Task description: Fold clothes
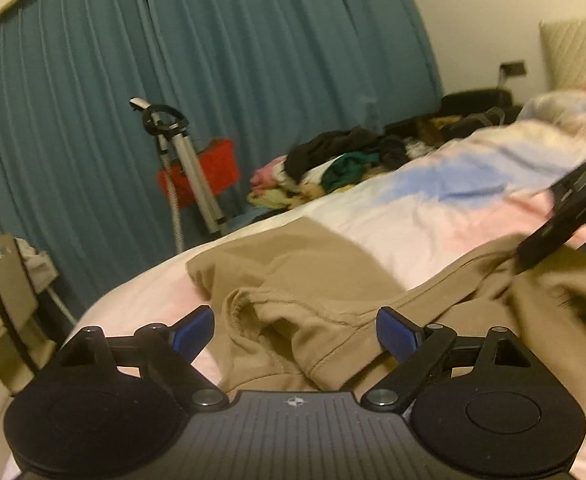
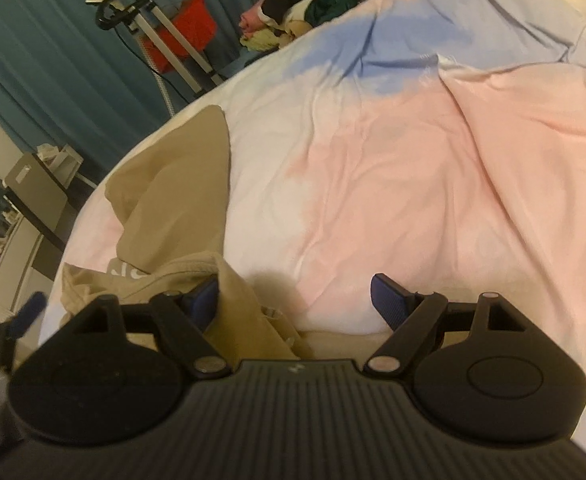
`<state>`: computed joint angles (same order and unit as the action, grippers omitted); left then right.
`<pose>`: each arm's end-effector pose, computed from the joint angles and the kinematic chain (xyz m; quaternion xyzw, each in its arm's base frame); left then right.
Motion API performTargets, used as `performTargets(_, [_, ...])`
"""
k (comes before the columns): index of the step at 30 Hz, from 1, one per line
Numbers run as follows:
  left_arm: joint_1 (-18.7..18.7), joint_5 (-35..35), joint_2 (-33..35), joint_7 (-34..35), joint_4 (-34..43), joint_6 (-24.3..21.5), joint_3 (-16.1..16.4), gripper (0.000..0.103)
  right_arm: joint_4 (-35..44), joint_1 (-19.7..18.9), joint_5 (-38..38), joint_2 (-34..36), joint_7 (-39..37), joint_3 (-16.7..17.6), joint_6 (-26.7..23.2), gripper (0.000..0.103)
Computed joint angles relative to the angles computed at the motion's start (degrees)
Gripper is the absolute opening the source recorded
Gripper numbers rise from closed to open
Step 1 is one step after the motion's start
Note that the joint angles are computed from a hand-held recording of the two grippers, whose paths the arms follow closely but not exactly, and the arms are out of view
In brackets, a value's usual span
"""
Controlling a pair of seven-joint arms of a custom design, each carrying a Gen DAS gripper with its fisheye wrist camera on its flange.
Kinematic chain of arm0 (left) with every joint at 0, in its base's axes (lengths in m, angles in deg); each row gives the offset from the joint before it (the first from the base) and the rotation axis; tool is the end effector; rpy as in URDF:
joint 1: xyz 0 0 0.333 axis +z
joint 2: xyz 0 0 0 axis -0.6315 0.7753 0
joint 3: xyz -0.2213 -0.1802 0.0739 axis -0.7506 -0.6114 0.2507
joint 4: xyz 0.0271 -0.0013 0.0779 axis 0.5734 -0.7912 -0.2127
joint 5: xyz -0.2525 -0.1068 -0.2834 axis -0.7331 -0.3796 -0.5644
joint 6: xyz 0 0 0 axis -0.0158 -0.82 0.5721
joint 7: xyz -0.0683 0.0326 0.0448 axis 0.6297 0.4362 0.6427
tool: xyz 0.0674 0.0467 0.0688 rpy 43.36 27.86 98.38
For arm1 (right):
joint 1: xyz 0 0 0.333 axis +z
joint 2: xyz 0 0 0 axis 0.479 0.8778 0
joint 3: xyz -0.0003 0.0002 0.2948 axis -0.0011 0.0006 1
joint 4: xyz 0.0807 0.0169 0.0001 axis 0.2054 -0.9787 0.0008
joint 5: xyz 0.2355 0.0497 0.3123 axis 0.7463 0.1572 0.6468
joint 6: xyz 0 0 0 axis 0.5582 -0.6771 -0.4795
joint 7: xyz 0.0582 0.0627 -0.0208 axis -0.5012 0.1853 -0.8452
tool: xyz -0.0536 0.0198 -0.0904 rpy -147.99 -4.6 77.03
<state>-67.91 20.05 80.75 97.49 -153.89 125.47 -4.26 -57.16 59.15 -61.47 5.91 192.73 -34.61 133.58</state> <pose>0.4553 -0.4343 0.5254 -0.4738 0.6799 -0.2918 0.4776 0.5030 0.3902 0.5353 -0.5600 0.7151 -0.0787 0.4109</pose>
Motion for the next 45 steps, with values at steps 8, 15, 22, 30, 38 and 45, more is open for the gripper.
performTargets(8, [-3.68,5.99,3.83,-2.13,2.88,-12.06,0.42,0.094,-1.14,0.14,-9.21,-1.09,5.88,-1.07,5.67,0.082])
performTargets(15, [-5.44,9.61,1.70,-11.44,1.78,-23.73,0.48,0.094,-0.57,0.30,-10.61,-1.09,4.00,-0.25,4.86,0.082])
performTargets(22, [-3.04,7.13,-3.91,-16.49,-1.65,-22.87,-1.72,0.095,0.62,0.84,-6.96,0.12,-4.61,1.25,4.27,0.082])
performTargets(30, [0.37,3.88,-6.34,-9.82,-3.93,-8.57,-2.89,0.097,7.48,5.08,-4.67,4.07,-22.70,1.48,-10.20,0.082])
performTargets(38, [-0.88,0.39,-2.94,3.87,-2.17,-6.70,-3.76,0.097,-2.30,1.53,0.06,-3.87,-13.73,2.04,-10.55,0.082])
performTargets(45, [-2.04,-1.40,1.68,6.93,1.80,-10.59,-1.36,0.098,-0.13,1.08,-1.11,-2.17,-15.52,3.72,-11.32,0.082])
